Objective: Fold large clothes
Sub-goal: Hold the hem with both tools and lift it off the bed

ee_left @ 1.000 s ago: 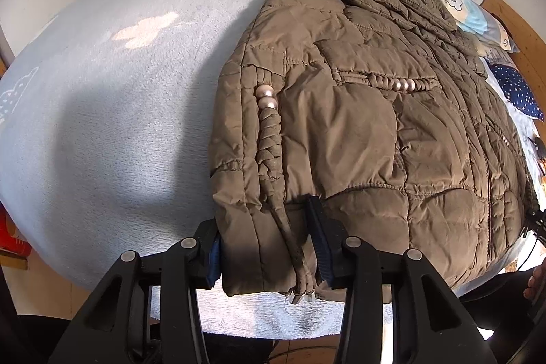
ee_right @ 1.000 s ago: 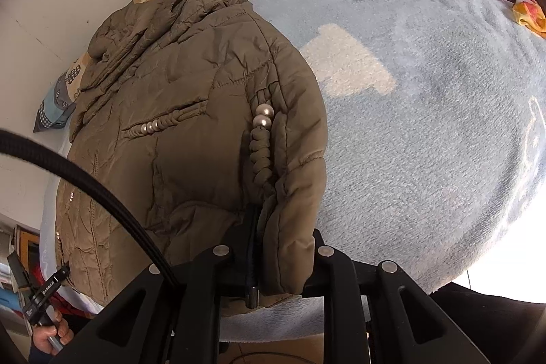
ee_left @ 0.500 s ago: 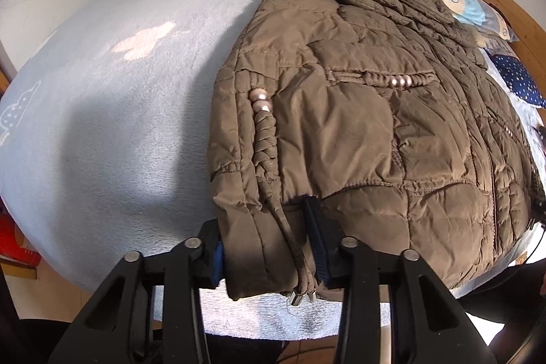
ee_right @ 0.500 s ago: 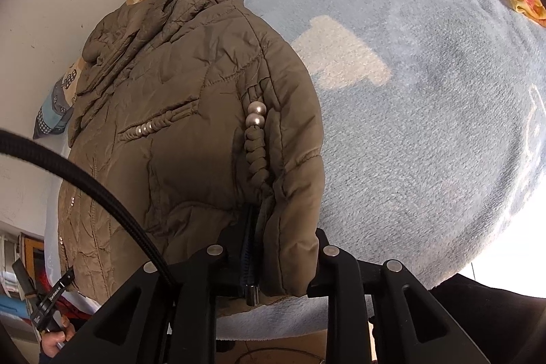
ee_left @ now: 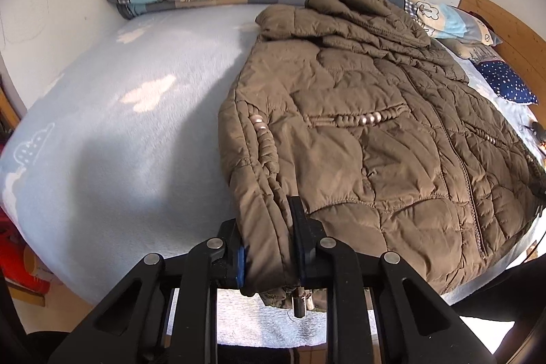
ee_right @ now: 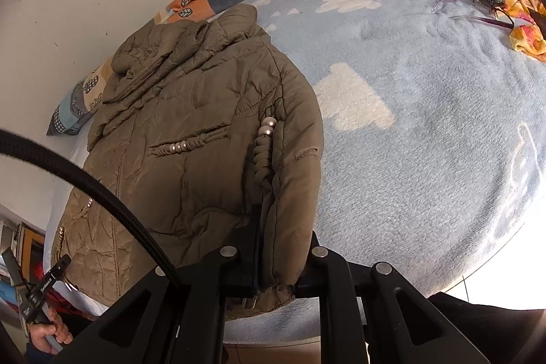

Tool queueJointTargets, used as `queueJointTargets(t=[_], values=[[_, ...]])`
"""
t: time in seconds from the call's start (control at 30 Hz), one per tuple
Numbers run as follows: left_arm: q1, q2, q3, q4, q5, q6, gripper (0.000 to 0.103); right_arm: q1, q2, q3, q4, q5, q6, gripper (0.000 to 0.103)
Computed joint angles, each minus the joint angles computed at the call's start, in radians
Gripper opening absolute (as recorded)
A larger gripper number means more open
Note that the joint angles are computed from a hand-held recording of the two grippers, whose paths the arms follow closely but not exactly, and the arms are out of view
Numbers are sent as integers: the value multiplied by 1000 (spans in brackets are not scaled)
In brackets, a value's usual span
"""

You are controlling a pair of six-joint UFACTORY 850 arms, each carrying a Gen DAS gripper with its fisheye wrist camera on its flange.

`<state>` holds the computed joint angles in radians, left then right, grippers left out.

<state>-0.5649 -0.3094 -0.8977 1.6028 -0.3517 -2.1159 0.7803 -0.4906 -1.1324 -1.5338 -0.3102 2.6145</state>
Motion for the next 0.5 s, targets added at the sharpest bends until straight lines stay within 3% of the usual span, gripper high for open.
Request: queueJointTargets(t=[0.1,0.27,0.37,0.5], values=[[-26,9,6,43,-69,-19,20,6,12,11,-87,-14,92,13],[-37,24,16,114,-108,-80,20,22,41,40,-309,-72,308,13],[-36,13,6,84,-106,-41,20,31,37,23,-248,-84,219,13],[-40,-24,-24,-29,-107,75,20,9,15,7,-148,-10,146,13]])
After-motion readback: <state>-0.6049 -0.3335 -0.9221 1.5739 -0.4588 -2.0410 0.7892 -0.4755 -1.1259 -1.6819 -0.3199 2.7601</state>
